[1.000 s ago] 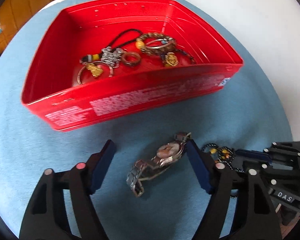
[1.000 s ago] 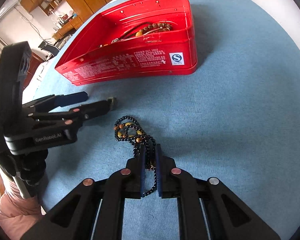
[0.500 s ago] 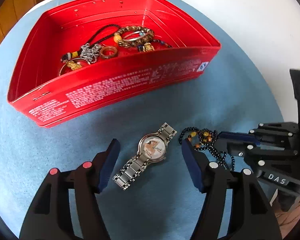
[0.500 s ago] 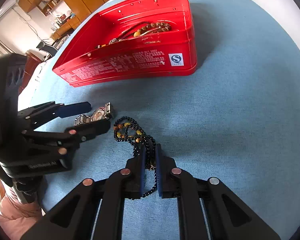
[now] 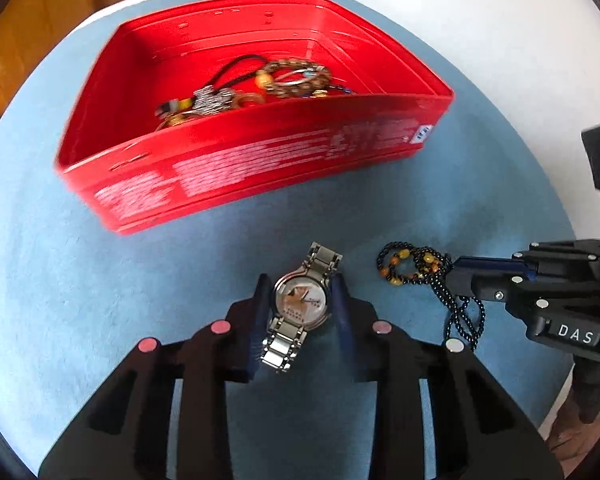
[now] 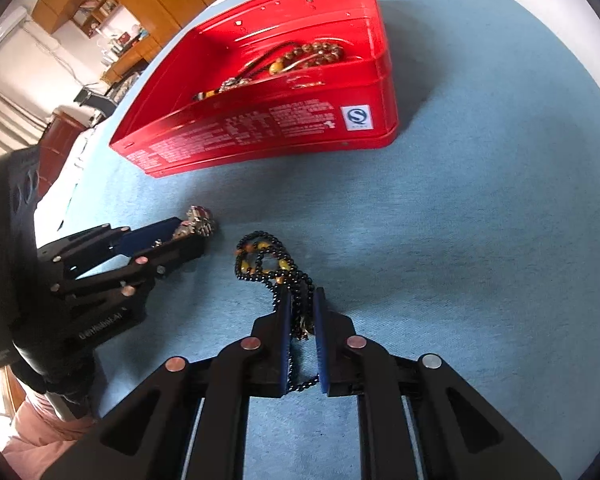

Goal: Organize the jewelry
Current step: 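Grasp the silver wristwatch with the left tool while the right tool lifts the necklace, then carry the watch and necklace with both tools toward the red tin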

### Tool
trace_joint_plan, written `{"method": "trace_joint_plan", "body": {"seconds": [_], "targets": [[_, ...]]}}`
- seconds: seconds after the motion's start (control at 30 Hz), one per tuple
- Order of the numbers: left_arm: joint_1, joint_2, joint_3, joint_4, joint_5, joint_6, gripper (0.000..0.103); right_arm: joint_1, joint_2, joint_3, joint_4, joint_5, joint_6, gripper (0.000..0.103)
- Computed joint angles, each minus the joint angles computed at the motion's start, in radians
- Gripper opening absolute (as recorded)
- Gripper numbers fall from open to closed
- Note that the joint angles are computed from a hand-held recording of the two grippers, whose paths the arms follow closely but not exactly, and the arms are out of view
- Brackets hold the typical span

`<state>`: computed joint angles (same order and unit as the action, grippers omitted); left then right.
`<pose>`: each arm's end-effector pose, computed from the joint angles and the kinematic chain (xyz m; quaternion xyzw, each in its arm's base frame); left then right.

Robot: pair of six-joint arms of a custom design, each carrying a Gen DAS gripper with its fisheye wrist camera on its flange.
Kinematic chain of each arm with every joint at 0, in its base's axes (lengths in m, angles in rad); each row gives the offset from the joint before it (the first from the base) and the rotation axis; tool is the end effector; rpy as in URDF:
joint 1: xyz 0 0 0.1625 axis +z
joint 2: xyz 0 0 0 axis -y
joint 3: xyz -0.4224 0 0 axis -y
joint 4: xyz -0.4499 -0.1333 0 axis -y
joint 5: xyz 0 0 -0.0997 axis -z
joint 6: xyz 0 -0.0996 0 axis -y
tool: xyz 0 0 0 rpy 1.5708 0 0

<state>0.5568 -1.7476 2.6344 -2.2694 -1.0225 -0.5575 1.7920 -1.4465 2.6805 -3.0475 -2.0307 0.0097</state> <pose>-0.1500 -0.3116 0.1275 0.2416 0.9278 -0.1267 0.2545 0.1570 -0.2919 0.0943 0.0746 -0.9640 0.1431 0.2112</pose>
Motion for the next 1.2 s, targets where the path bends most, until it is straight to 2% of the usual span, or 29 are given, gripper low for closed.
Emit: {"method": "trace_joint_plan", "body": {"seconds": [0.07, 0.13, 0.3, 0.47, 0.53, 0.57, 0.6, 0.7, 0.83, 0.9, 1.0, 1.2], "targets": [[-0.014, -0.044, 0.007, 0.037, 0.005, -0.03, 0.029, 0.005, -0.005, -0.002, 0.014, 0.007, -0.004, 0.014], [-0.008, -0.09, 0.013, 0.075, 0.0, -0.051, 0.029, 0.018, 0.002, -0.011, 0.033, 0.006, -0.007, 0.019], [-0.019, -0.103, 0.018, 0.123, 0.016, -0.101, 0.03, 0.043, 0.053, -0.038, 0.041, -0.021, 0.007, 0.044], [-0.016, -0.069, 0.016, 0.105, 0.036, -0.1, 0.03, 0.062, 0.111, -0.066, 0.033, -0.058, -0.004, 0.046], [-0.024, -0.071, 0.019, 0.114, 0.045, -0.112, 0.032, 0.071, 0.135, -0.074, 0.017, -0.082, -0.013, 0.042], [-0.026, -0.069, 0.019, 0.115, 0.047, -0.117, 0.032, 0.082, 0.15, -0.079, 0.005, -0.109, -0.014, 0.032], [-0.03, -0.072, 0.021, 0.117, 0.049, -0.124, 0.032, 0.091, 0.166, -0.081, -0.014, -0.138, -0.019, 0.027], [-0.052, -0.079, 0.03, 0.13, 0.054, -0.149, 0.03, 0.095, 0.178, -0.073, -0.049, -0.159, -0.043, 0.017], [-0.106, -0.112, 0.043, 0.197, 0.053, -0.226, 0.03, 0.095, 0.177, -0.048, -0.107, -0.156, -0.075, 0.012], [-0.128, -0.126, 0.045, 0.223, 0.043, -0.261, 0.03, 0.094, 0.158, -0.035, -0.096, -0.139, -0.062, 0.007], [-0.122, -0.142, 0.045, 0.22, 0.037, -0.266, 0.03, 0.054, 0.088, -0.01, -0.063, -0.044, -0.052, 0.007], [-0.173, -0.289, 0.058, 0.296, 0.043, -0.305, 0.03, 0.038, -0.039, 0.029, -0.041, 0.076, -0.06, 0.007]]}}
